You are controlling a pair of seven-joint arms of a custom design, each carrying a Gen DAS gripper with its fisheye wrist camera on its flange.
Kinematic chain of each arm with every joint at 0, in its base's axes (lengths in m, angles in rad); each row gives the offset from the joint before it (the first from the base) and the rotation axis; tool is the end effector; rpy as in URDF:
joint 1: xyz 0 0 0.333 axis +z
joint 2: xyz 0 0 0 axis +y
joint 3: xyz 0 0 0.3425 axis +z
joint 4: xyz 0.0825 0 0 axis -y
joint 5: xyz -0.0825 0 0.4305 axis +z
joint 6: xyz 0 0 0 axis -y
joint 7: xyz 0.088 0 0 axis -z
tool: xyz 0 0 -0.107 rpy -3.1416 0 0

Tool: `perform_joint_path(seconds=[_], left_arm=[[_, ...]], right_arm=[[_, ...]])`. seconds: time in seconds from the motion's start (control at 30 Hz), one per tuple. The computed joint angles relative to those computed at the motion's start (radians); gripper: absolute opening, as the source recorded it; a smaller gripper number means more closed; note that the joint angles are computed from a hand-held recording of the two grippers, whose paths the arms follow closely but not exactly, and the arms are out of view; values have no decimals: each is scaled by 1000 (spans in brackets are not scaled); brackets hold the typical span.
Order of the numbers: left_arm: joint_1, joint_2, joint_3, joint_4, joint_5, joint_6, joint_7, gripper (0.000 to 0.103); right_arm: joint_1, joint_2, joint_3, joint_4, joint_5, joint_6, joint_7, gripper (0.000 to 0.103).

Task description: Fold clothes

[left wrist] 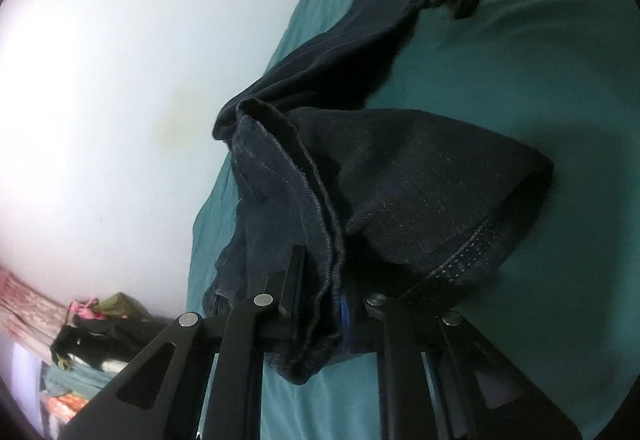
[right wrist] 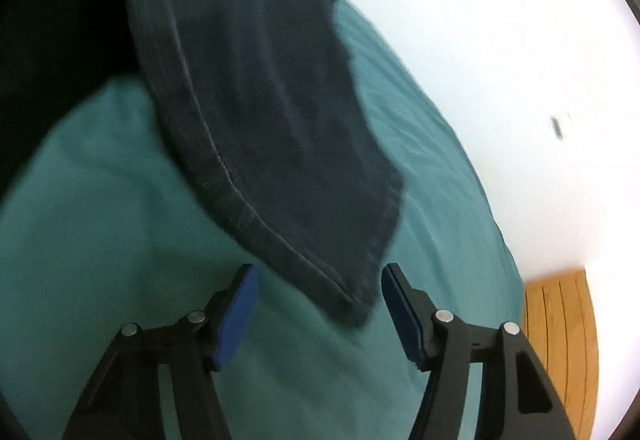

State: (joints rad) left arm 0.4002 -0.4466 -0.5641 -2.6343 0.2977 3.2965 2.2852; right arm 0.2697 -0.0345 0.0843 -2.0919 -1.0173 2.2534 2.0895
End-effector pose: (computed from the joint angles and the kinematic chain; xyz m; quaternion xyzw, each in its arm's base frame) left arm 0.4575 -0.1217 0.4830 -0.1229 0.8580 -0.0875 0.4910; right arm 0.5736 0.1874 0.4735 0.7667 -0.4888 0.4119 0.0594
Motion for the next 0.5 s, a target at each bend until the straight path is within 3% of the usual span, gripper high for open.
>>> perform_joint_path(seconds=[0.07, 0.1, 0.2, 0.23, 0.33, 0.37, 0.4, 0.47, 0.5], left_arm=[[9, 2, -13, -6, -5, 8, -4, 11], [13, 5, -18, -6, -11, 11, -8, 10], [6, 28, -2, 13, -13, 3, -2, 9], [24, 27, -20, 12, -13, 14, -2, 9], [80, 15, -87, 3, -33, 45, 6, 9], [99, 12, -108, -1, -42, 56, 14, 9], [117, 10, -128, -5, -54, 66, 23, 9], [158, 4, -175, -12, -80, 91, 48, 9], [154, -11, -171, -24, -87, 101, 55, 9]], right_arm=[[-5, 34, -6, 3, -86, 40, 17, 60], [-2, 47, -7, 3, -180, 47, 67, 62], [1, 74, -24, 15, -308, 87, 160, 64], [0, 78, -31, 15, -358, 99, 206, 65], [-3, 88, -46, 17, -513, 112, 364, 83], [-3, 92, -49, 21, -543, 92, 428, 95], [-5, 99, -51, 33, -530, 63, 484, 103], [-21, 115, -63, 68, -405, 74, 457, 103], [-27, 121, -68, 82, -361, 85, 424, 99]])
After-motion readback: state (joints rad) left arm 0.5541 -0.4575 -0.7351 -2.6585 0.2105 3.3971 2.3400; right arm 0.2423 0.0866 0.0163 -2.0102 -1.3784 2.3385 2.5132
